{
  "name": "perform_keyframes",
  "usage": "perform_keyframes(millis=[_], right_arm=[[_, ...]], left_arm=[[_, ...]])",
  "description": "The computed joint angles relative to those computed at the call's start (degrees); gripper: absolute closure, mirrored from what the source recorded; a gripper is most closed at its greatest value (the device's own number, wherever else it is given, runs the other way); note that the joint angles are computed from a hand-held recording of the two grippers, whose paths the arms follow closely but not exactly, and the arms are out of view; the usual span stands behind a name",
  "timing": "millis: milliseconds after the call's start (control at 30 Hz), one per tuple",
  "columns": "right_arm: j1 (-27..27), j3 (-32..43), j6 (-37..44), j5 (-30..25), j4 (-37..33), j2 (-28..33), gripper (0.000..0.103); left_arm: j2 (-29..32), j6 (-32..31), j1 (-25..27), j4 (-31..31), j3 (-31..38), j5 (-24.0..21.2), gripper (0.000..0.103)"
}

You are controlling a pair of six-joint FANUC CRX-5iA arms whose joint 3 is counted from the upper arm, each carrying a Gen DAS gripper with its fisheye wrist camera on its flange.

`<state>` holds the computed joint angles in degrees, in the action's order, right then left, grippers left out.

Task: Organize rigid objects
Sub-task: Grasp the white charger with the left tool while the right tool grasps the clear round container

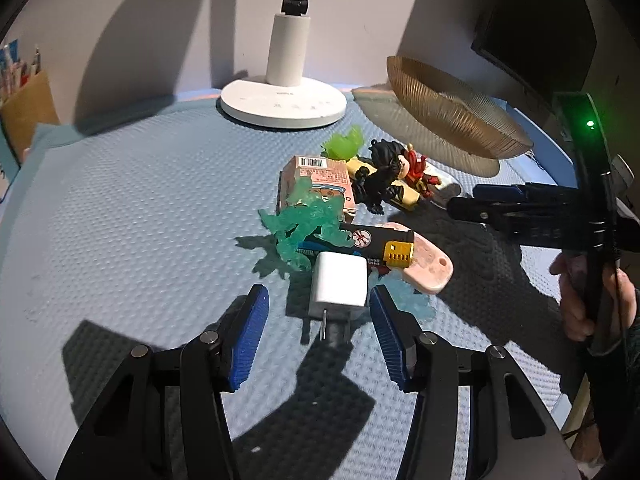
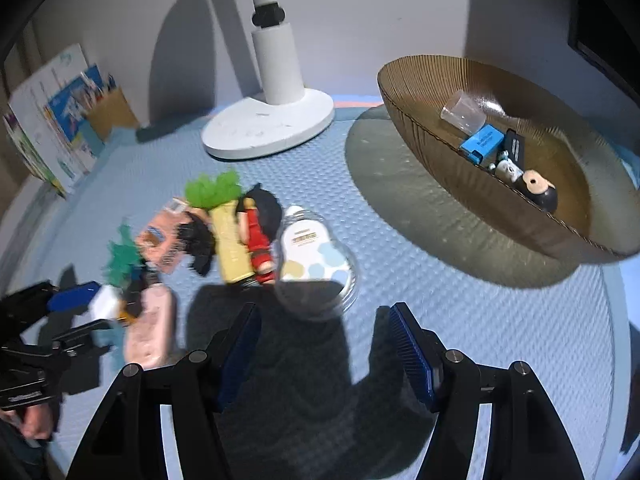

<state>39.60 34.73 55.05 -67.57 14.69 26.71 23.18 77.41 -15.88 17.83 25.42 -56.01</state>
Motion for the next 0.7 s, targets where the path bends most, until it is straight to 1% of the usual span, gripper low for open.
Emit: perform_keyframes(millis=[33,133,167,200,267,367,400,500,533,700], right_arm=[[-0.13,0.22,0.29,0.12,0.06,0.37,0.038],[-0.57,1.53,0.92,0.74,0.0,1.62,0.038],[-0.65,2.37,1.07,0.61,0.06,2.25,0.038],[-0.68,3.32,1.22,0.33,0.09,2.95,0.038],[-0.52,4.44,1.42,0.2,0.97,3.98,0.038],[-0.3,3.97,2.03,1.13,0.68,3.72,0.053],[-0.11,3.29,1.84,1.5,1.0,3.3,0.055],[0.45,0.57,0.76,2.21,1.39,1.46,0.055],[0.69,-0.75,0.14,2.62,1.47,0.5,0.055],[2.74,-10.71,-4.64,3.74,2.22,-7.21,0.055]], left_arm=[[0.38,-0.19,0.08,0.39,0.23,-0.12,0.057],[1.28,-0.51,0.13,1.41,0.92,-0.03,0.058],[1.44,-0.75,0.09,1.74,1.0,0.03,0.064],[1.43,-1.48,0.13,2.63,0.64,0.19,0.068],[1.06,-1.13,-0.27,1.18,0.51,0.38,0.077],[0.34,-1.12,-0.5,0.76,-0.25,0.64,0.077],[-0.07,-1.07,-0.47,0.8,-0.76,0.78,0.077],[-1.79,-0.23,-0.26,0.89,-2.96,1.61,0.077],[-3.0,-0.37,0.04,1.79,-4.79,2.41,0.077],[-7.22,0.1,0.96,3.11,-10.59,4.34,0.077]])
